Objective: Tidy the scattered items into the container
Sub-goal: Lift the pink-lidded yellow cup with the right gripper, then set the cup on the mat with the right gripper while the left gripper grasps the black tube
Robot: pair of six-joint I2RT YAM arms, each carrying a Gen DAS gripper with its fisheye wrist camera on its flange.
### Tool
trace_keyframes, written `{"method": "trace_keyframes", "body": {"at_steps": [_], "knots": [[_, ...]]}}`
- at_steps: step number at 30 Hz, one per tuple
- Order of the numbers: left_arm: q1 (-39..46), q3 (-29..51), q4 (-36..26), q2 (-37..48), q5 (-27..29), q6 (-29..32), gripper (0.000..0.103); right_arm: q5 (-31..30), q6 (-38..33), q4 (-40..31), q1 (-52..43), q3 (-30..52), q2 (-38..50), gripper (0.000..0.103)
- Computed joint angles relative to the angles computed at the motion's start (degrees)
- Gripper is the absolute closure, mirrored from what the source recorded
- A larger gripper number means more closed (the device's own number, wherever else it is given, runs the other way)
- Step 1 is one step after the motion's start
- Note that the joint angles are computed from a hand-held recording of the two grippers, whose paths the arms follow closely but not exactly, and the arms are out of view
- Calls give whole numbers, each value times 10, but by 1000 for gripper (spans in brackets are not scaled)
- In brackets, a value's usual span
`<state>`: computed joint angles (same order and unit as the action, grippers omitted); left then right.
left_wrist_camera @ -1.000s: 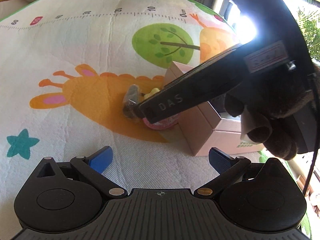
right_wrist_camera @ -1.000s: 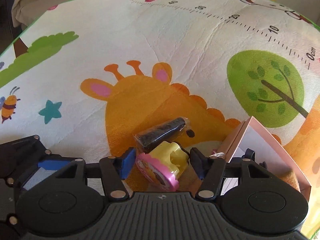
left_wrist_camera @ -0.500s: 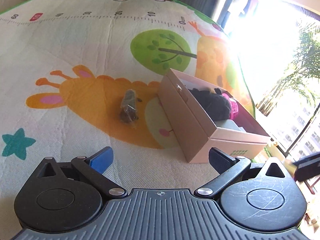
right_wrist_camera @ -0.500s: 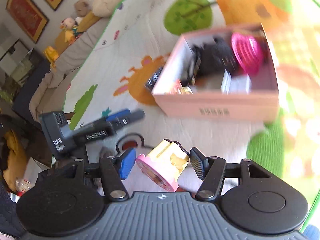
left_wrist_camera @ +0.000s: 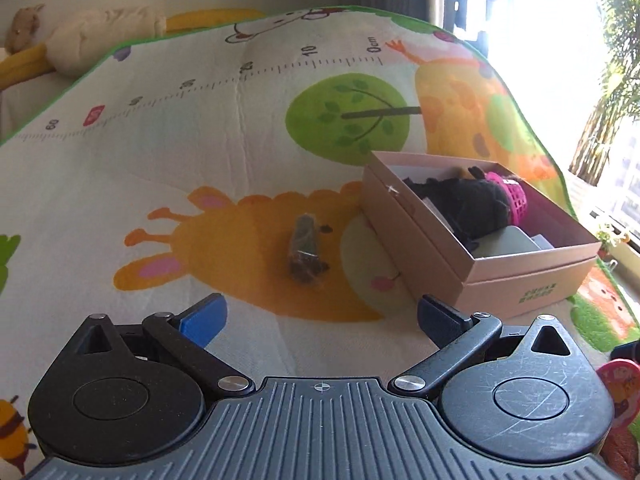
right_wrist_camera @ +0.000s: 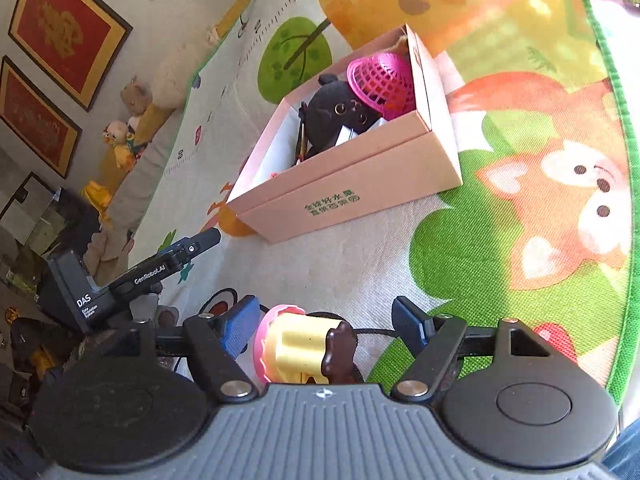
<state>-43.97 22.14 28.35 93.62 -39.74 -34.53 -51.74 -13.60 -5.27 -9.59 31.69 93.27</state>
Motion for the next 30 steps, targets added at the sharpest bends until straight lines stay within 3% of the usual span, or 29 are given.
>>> {"method": "trace_keyframes", "body": {"at_steps": [2, 6, 7, 9, 13, 15, 16, 24, 30], "knots": [[28, 19, 1, 12, -8, 22, 0, -3, -11, 37, -23, -34, -23, 23], [91, 73, 12, 64, 53, 71, 1, 2, -29, 67, -44, -83, -64, 22], [102, 91, 8, 82, 69, 80, 6, 2, -36, 68, -48, -92, -74, 22], [114, 135, -16, 123, 84, 96, 37, 4, -60, 67, -60, -111, -98, 22], [126, 185, -31, 174, 96, 110, 38, 16, -105, 73, -74, -154, -156, 18], [125, 188, -31, 173, 94, 115, 65, 25, -110, 84, -71, -169, -173, 17], [123, 189, -37, 172, 90, 116, 70, 30, -111, 89, -69, -174, -177, 17], [81, 115, -59, 100, 72, 89, 73, 45, -128, 99, -75, -199, -182, 16], [-66, 43, -109, 4, 36, 11, 73, 33, -165, 67, -105, -217, -221, 12]]}}
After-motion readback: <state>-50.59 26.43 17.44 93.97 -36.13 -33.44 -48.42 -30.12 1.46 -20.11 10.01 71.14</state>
